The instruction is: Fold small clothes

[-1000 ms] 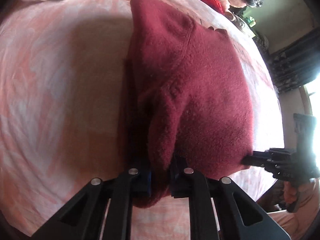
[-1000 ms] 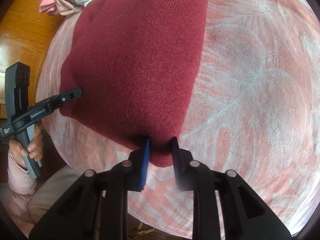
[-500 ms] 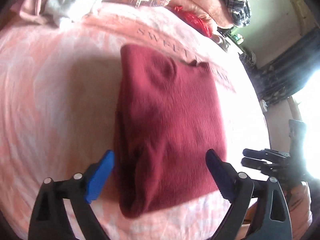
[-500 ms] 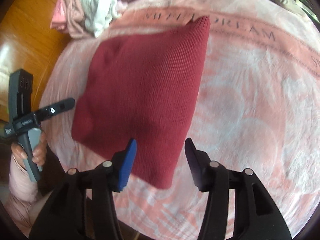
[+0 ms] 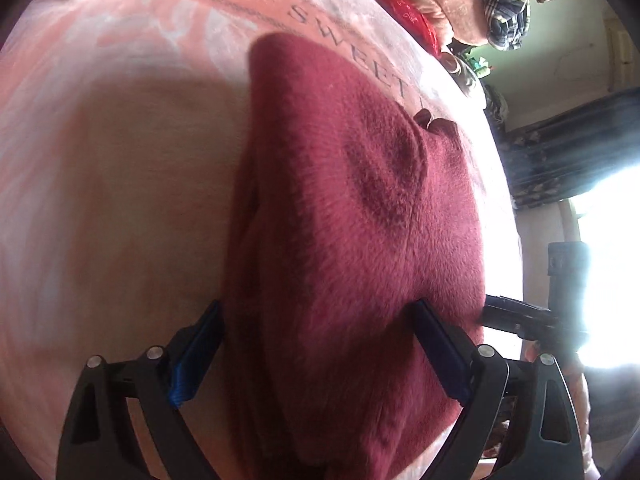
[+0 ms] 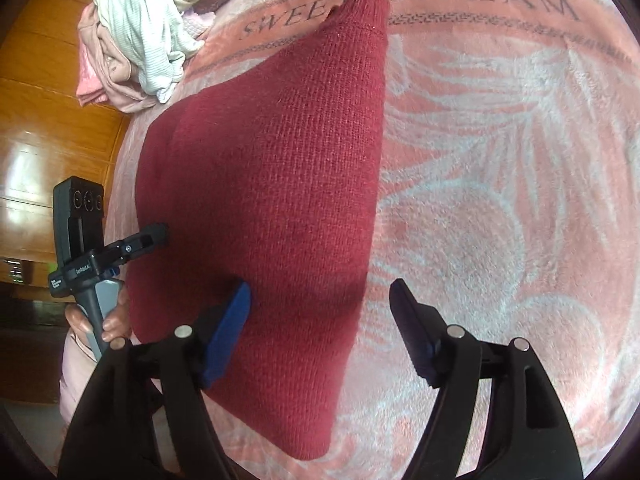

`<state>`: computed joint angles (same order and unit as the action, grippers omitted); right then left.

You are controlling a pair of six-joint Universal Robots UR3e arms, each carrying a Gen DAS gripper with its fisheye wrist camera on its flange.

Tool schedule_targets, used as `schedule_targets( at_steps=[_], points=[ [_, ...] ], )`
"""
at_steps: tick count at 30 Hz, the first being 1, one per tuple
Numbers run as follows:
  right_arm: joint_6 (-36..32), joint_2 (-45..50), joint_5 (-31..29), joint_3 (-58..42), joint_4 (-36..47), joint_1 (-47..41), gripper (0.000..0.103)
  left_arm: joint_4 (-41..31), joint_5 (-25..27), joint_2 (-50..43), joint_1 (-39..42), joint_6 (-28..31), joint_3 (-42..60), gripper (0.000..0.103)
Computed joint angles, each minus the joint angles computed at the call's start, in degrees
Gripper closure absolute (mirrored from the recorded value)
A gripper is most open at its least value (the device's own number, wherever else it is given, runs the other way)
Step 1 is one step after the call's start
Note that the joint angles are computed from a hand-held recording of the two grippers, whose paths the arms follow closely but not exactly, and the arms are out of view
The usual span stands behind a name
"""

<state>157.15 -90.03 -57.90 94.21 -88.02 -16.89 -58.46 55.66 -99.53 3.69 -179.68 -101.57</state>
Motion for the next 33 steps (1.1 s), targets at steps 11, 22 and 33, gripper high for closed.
schedule_targets(
  at_steps=[11, 22, 33],
  points=[
    [-2.7, 5.1, 7.9, 0.5, 1.9, -1.0, 0.051, 1.7, -2.1, -5.8, -2.5, 1.2, 4.9, 0.024],
    [-16.3, -4.2, 7.5, -2.6, 15.9, -9.3, 0.072, 10.5, -9.5, -1.8, -5.2, -5.8, -0.3, 0.062],
    [-39.2, -3.0, 2.9, -13.1, 32.3, -35.3, 0.071, 17.1, 3.0, -23.2, -27.1, -21.2, 31.8, 0.062]
  ],
)
